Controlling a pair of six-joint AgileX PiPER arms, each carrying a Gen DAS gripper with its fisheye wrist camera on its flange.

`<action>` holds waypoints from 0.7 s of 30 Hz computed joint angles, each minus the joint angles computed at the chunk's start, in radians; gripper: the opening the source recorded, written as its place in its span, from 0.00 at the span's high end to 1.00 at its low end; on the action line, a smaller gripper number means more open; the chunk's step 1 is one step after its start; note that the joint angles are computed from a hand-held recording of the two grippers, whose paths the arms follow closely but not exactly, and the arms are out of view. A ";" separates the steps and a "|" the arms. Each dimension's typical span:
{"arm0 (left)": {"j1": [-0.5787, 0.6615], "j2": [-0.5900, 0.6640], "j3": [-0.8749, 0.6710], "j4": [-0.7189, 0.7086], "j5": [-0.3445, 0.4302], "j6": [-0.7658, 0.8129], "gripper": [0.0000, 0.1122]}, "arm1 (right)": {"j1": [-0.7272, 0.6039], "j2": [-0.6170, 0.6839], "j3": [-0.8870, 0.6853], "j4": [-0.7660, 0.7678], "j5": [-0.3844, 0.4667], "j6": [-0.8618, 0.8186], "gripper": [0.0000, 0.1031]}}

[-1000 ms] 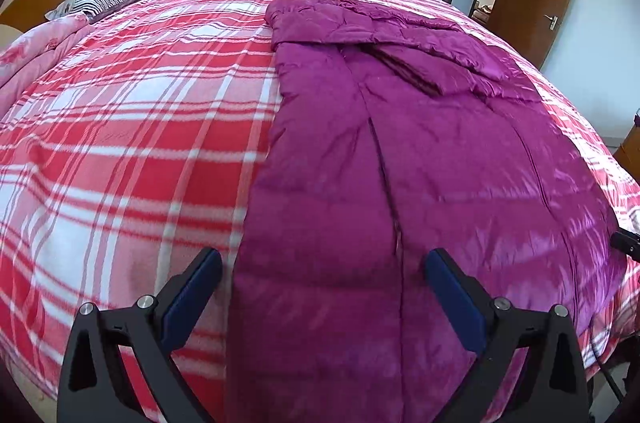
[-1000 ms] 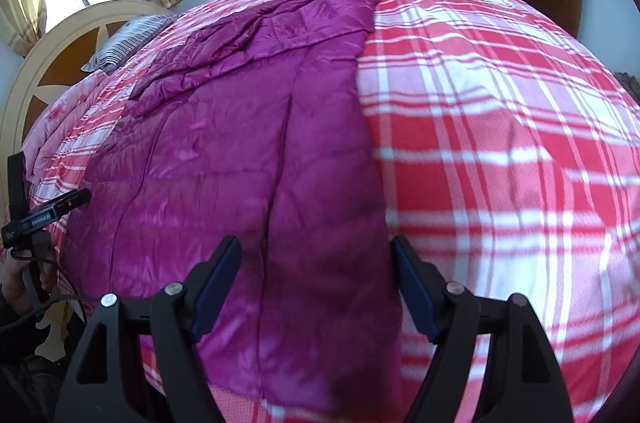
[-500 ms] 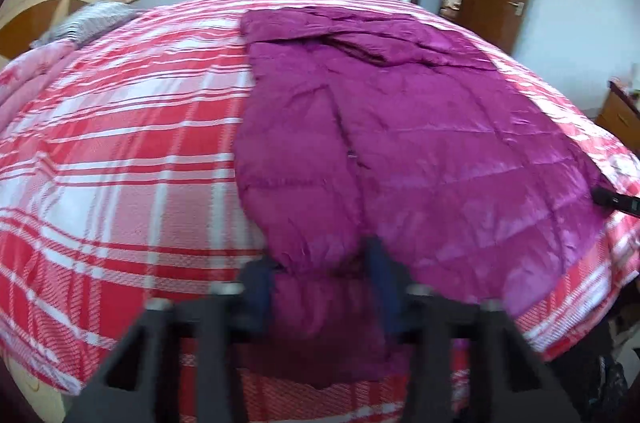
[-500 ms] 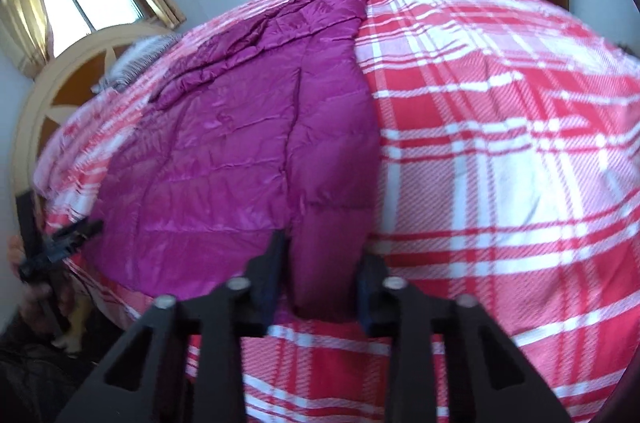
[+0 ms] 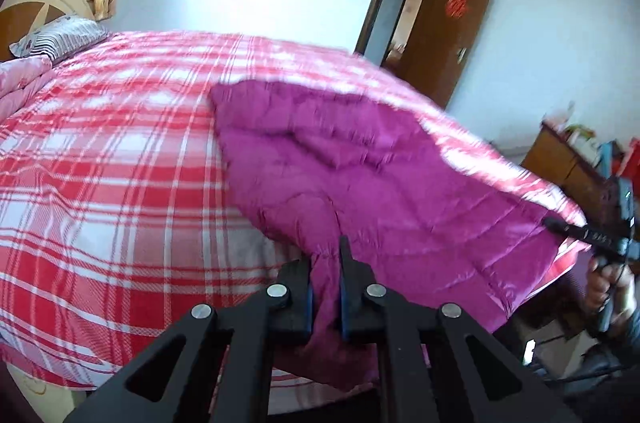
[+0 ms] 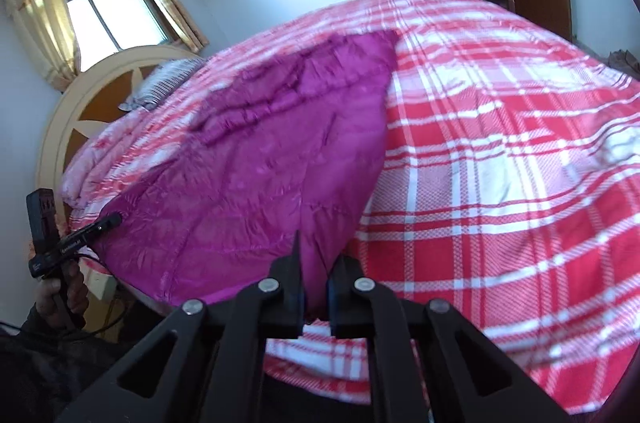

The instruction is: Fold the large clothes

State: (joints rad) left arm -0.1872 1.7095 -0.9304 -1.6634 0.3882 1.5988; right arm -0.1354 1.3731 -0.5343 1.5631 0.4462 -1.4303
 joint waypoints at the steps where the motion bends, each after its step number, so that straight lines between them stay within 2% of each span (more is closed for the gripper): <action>1: 0.014 -0.021 0.005 0.009 0.029 -0.013 0.92 | -0.012 -0.039 0.008 -0.035 0.015 0.037 0.91; 3: 0.038 -0.081 0.023 0.021 0.085 -0.035 0.93 | -0.045 -0.107 0.010 -0.100 0.054 0.098 0.91; 8: 0.078 -0.200 0.060 0.056 0.157 -0.079 0.93 | -0.091 -0.288 -0.002 -0.230 0.126 0.241 0.91; 13: 0.098 -0.245 0.073 -0.017 0.157 -0.016 0.93 | -0.104 -0.411 -0.014 -0.224 0.141 0.282 0.92; 17: 0.100 -0.153 0.000 0.007 0.152 -0.050 0.93 | -0.087 -0.388 -0.034 -0.166 0.112 0.220 0.92; 18: 0.092 -0.111 -0.044 0.027 0.135 -0.081 0.93 | -0.060 -0.344 -0.052 -0.125 0.080 0.182 0.92; 21: 0.082 -0.033 -0.147 0.080 0.119 -0.161 0.93 | -0.052 -0.241 -0.102 -0.033 0.068 0.100 0.92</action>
